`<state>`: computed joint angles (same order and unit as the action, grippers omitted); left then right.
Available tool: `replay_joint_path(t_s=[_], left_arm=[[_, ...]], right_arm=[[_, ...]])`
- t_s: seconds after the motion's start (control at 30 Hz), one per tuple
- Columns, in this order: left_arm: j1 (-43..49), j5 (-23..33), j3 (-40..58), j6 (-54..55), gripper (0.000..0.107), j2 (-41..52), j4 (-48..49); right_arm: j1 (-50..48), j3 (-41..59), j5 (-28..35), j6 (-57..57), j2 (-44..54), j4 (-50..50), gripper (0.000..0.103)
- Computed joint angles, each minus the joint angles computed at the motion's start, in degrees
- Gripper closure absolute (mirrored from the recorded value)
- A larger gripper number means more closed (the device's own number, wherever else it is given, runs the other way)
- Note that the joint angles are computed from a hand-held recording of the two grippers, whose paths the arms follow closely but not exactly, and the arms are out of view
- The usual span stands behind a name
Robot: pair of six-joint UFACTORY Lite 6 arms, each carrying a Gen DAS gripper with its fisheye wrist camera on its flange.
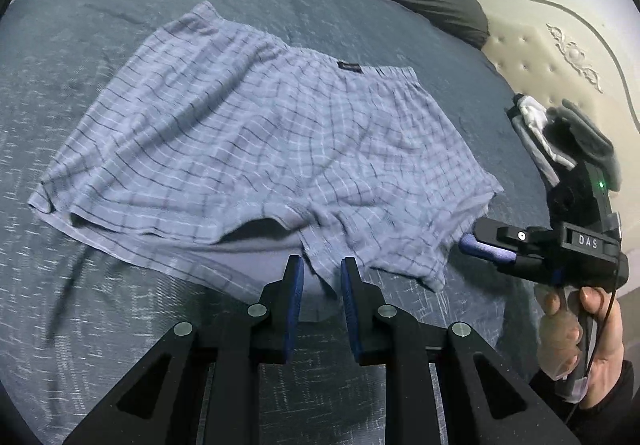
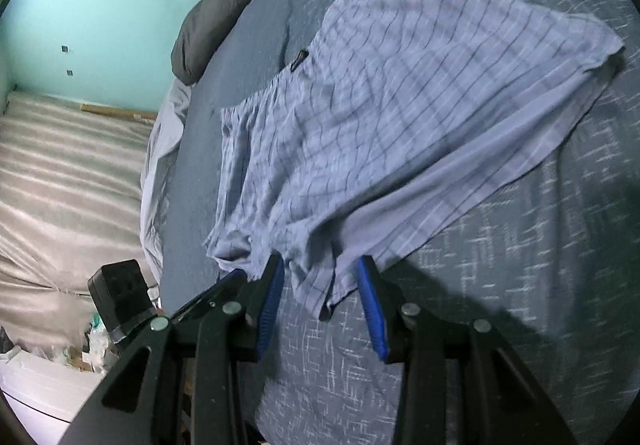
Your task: Fold clothes
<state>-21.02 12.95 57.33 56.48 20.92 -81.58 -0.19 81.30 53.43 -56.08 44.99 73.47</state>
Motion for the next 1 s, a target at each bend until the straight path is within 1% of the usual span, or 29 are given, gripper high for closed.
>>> replay_joint_path(t_s=[0.13, 0.23, 0.37, 0.4, 0.47, 0.53, 0.6, 0.63, 0.67, 0.7, 0.73, 0.83, 1.0], left_arm=[[0.66, 2.21, -0.43, 11.52, 0.086, 1.46, -10.84], [1.2, 3.73, 0.85, 13.33, 0.086, 3.13, -12.7], [1.55, 4.64, 0.19, 19.13, 0.086, 3.12, -18.73], [1.62, 5.07, -0.25, 19.83, 0.087, 2.91, -19.41], [1.75, 5.86, -0.72, 20.61, 0.087, 2.87, -20.05], [1.73, 6.18, -0.59, 20.99, 0.087, 3.36, -20.3], [1.89, 6.56, -0.24, 20.96, 0.088, 4.05, -19.94], [1.85, 6.62, -0.16, 20.79, 0.092, 4.07, -19.71], [1.76, 6.54, -0.21, 21.02, 0.095, 3.86, -19.75], [1.54, 6.34, -0.24, 21.42, 0.101, 3.58, -19.87], [1.4, 6.19, -0.35, 21.71, 0.104, 3.2, -19.95], [1.51, 6.0, -1.33, 21.51, 0.104, 1.02, -19.49], [1.39, 5.08, -4.77, 18.04, 0.105, -6.17, -15.21]], right_arm=[[2.55, -0.49, -1.09, -0.61, -0.4, -0.47, 0.064], [3.85, -1.44, -2.24, -2.12, -0.81, -0.34, 0.064], [4.69, -2.31, -5.16, -4.02, -0.56, 0.87, 0.064], [4.65, -2.08, -5.14, -4.28, -0.13, 1.24, 0.066], [4.92, -1.76, -5.24, -5.02, -0.05, 1.47, 0.07], [5.51, -1.22, -5.7, -5.49, -0.05, 1.03, 0.085], [6.32, -1.17, -6.59, -6.07, -0.43, 0.67, 0.091], [6.77, -1.15, -7.06, -6.08, -0.63, 0.08, 0.096], [7.03, -1.28, -7.44, -6.16, -0.89, -0.23, 0.097], [7.27, -1.5, -7.81, -6.31, -1.21, -0.46, 0.099], [7.28, -1.9, -7.94, -6.72, -1.67, -0.3, 0.1], [6.51, -3.62, -7.97, -7.5, -3.7, -0.12, 0.101], [3.91, -7.93, -6.38, -9.35, -8.91, -1.34, 0.101]])
